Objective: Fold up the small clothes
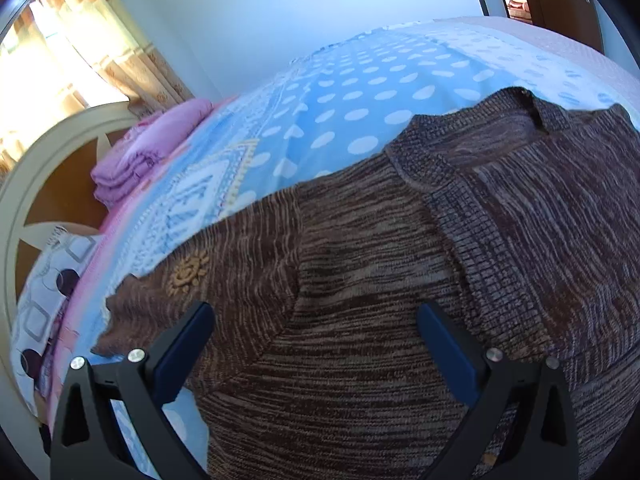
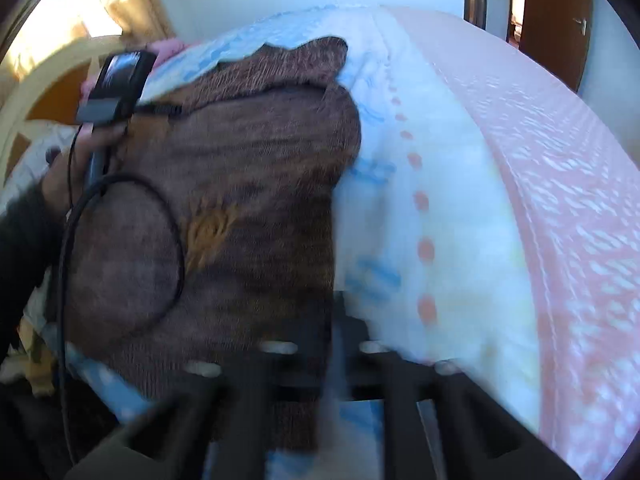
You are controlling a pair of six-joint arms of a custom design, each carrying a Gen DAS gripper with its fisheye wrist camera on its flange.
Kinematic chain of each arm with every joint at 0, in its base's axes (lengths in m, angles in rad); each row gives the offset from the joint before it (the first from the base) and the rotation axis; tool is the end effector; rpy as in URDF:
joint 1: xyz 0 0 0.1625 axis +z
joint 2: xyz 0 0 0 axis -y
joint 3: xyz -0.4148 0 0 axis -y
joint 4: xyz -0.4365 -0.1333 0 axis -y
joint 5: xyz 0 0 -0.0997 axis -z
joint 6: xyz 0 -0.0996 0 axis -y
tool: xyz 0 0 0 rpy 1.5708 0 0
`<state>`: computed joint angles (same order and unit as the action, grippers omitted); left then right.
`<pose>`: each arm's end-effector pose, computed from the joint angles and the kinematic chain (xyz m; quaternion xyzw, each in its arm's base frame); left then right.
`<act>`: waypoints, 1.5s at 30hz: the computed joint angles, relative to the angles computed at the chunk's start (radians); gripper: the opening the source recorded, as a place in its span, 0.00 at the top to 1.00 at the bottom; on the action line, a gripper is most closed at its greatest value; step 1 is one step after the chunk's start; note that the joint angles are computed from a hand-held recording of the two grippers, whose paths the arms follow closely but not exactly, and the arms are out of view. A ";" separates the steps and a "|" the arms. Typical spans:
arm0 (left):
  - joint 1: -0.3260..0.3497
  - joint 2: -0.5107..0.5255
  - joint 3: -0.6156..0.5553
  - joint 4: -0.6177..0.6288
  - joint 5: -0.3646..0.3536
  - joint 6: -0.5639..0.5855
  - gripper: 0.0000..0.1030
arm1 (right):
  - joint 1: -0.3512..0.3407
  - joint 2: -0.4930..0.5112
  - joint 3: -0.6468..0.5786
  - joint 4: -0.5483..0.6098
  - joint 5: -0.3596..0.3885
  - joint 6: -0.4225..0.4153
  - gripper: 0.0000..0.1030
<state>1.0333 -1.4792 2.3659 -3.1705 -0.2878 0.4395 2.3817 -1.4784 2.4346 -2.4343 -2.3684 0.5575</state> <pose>-0.0122 -0.4674 0.2811 0.1679 0.7610 -0.3067 0.5464 0.3202 -0.2187 0.1404 0.1342 -0.9109 0.2121 0.3276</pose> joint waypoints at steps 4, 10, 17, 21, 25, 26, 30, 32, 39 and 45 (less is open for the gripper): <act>-0.002 -0.052 0.007 0.060 -0.026 -0.072 0.00 | 0.022 -0.028 -0.001 0.089 0.005 0.048 0.98; -0.004 -0.109 -0.004 0.063 -0.056 -0.142 0.00 | 0.021 0.005 -0.053 -0.019 -0.059 -0.040 0.67; -0.011 -0.063 0.010 0.147 -0.045 -0.154 0.00 | -0.072 0.257 -0.228 -0.366 0.012 -0.423 0.58; -0.029 -0.036 0.029 0.093 0.003 -0.096 0.00 | -0.159 0.392 -0.320 -0.480 0.082 -0.500 0.58; -0.018 -0.101 0.030 0.209 -0.044 -0.153 0.00 | -0.243 0.493 -0.393 -0.494 0.086 -0.517 0.58; -0.014 -0.131 0.031 0.246 -0.051 -0.175 0.00 | -0.256 0.503 -0.403 -0.458 0.058 -0.475 0.58; 0.011 -0.241 0.050 0.186 -0.054 -0.090 0.00 | -0.192 0.546 -0.439 -0.473 -0.067 -0.480 0.58; 0.041 -0.258 0.043 0.060 -0.040 0.025 0.00 | -0.177 0.571 -0.467 -0.493 -0.037 -0.523 0.58; 0.242 -0.245 -0.099 -0.166 -0.012 0.227 0.00 | -0.185 0.736 -0.630 -0.472 0.151 -0.615 0.58; 0.384 -0.301 -0.169 -0.078 -0.055 0.133 0.00 | -0.135 0.822 -0.624 -0.514 0.060 -0.702 0.54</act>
